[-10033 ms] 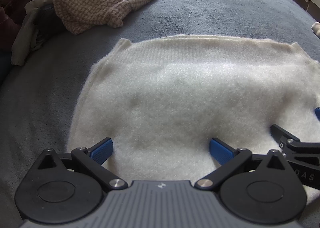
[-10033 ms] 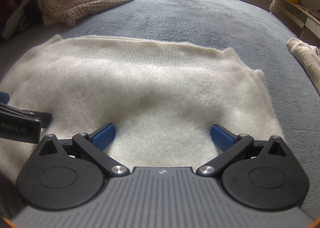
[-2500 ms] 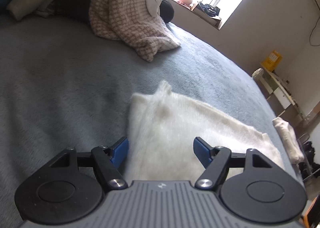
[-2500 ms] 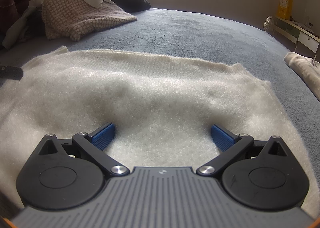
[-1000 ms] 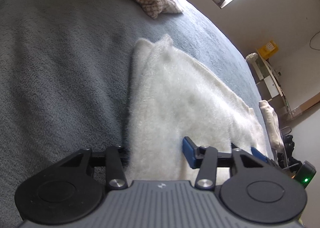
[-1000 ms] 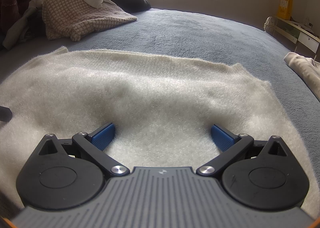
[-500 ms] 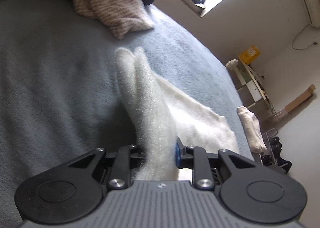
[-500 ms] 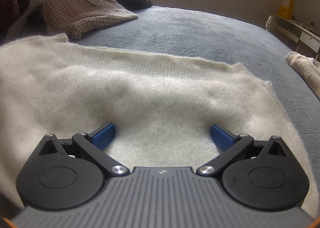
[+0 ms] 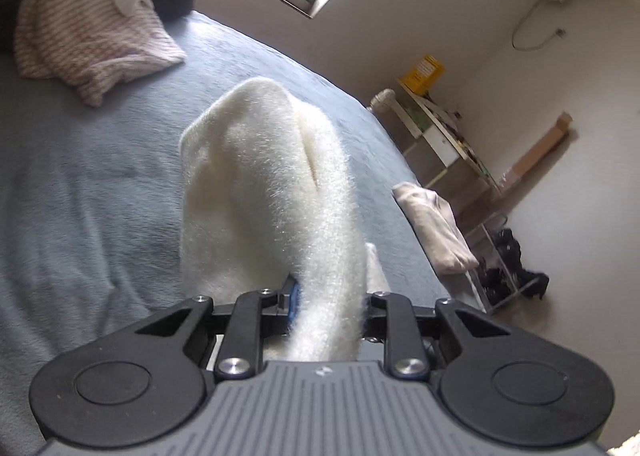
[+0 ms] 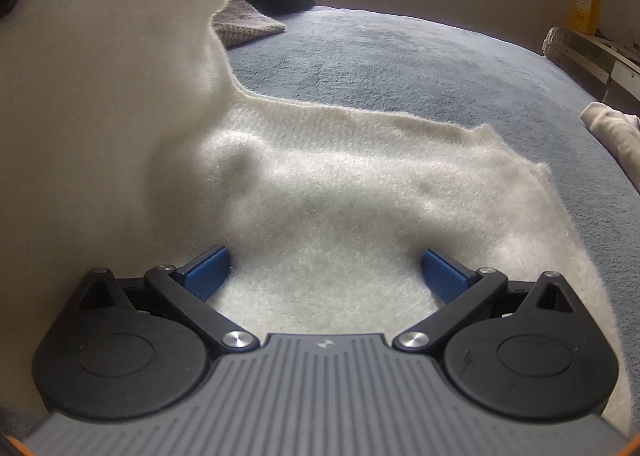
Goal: Fold clothes
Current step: 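Lift the sweater side with the left gripper and fold it over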
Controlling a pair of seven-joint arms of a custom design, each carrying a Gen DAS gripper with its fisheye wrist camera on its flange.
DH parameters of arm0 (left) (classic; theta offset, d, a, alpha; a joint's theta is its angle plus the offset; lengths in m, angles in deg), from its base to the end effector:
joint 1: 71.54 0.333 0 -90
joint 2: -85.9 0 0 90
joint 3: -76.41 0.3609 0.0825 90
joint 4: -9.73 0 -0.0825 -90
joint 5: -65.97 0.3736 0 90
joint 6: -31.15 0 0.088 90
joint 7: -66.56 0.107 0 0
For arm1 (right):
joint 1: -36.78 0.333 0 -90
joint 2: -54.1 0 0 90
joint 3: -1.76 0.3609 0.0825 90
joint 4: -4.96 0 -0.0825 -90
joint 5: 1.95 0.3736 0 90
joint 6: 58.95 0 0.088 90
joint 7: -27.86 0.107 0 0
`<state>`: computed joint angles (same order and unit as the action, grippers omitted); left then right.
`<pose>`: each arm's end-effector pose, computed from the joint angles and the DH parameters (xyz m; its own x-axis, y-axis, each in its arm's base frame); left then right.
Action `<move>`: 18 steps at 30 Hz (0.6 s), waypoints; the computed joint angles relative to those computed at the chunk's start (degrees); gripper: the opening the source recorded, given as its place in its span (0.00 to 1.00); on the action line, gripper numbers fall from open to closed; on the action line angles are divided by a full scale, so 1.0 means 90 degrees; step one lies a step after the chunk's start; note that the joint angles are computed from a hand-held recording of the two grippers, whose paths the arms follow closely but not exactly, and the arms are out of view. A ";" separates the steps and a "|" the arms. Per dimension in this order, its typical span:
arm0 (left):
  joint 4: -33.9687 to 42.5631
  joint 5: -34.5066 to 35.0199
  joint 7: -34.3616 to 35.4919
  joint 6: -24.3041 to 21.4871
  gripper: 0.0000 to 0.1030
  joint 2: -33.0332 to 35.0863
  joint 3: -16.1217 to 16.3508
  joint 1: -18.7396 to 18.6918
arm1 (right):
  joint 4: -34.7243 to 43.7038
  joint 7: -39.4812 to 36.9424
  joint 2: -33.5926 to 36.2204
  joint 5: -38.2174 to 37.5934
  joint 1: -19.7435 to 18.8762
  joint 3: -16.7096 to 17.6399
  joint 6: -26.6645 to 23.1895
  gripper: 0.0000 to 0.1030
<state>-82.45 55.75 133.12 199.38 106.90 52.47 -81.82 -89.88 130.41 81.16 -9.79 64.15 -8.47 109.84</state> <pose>0.6261 -0.3438 0.5954 -0.1774 -0.7844 0.5944 -0.7465 -0.2864 -0.6006 0.6918 0.2503 0.4836 0.2389 -0.9704 0.0362 -0.6473 -0.1870 -0.7390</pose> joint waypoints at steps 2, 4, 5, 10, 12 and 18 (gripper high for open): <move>0.0152 0.0023 -0.0058 -0.0049 0.23 0.0108 0.0001 -0.0073 | 0.0049 -0.0467 -0.0057 0.0290 -0.0399 0.0464 -0.0180 0.99; 0.0298 0.0018 -0.0110 -0.0086 0.23 0.0228 -0.0021 -0.0118 | 0.0164 -0.1099 -0.0147 0.0698 -0.0839 0.0962 -0.0610 0.99; 0.0366 0.0003 -0.0133 -0.0099 0.23 0.0292 -0.0041 -0.0129 | 0.0236 -0.1368 -0.0189 0.0900 -0.1000 0.1128 -0.0858 0.99; 0.0864 0.0074 -0.0260 -0.0351 0.23 0.0692 -0.0026 -0.0266 | 0.0248 -0.1823 -0.0635 0.2063 -0.1611 0.1398 -0.1571 0.99; 0.1157 0.0155 -0.0289 -0.0510 0.23 0.0921 0.0009 -0.0362 | 0.0186 -0.2006 -0.0811 0.2919 -0.1998 0.1593 -0.1670 0.99; 0.2353 0.0705 -0.0536 -0.1433 0.24 0.1739 0.0431 -0.0935 | 0.0099 -0.3748 -0.0878 0.8086 -0.3693 0.2697 -0.2672 0.99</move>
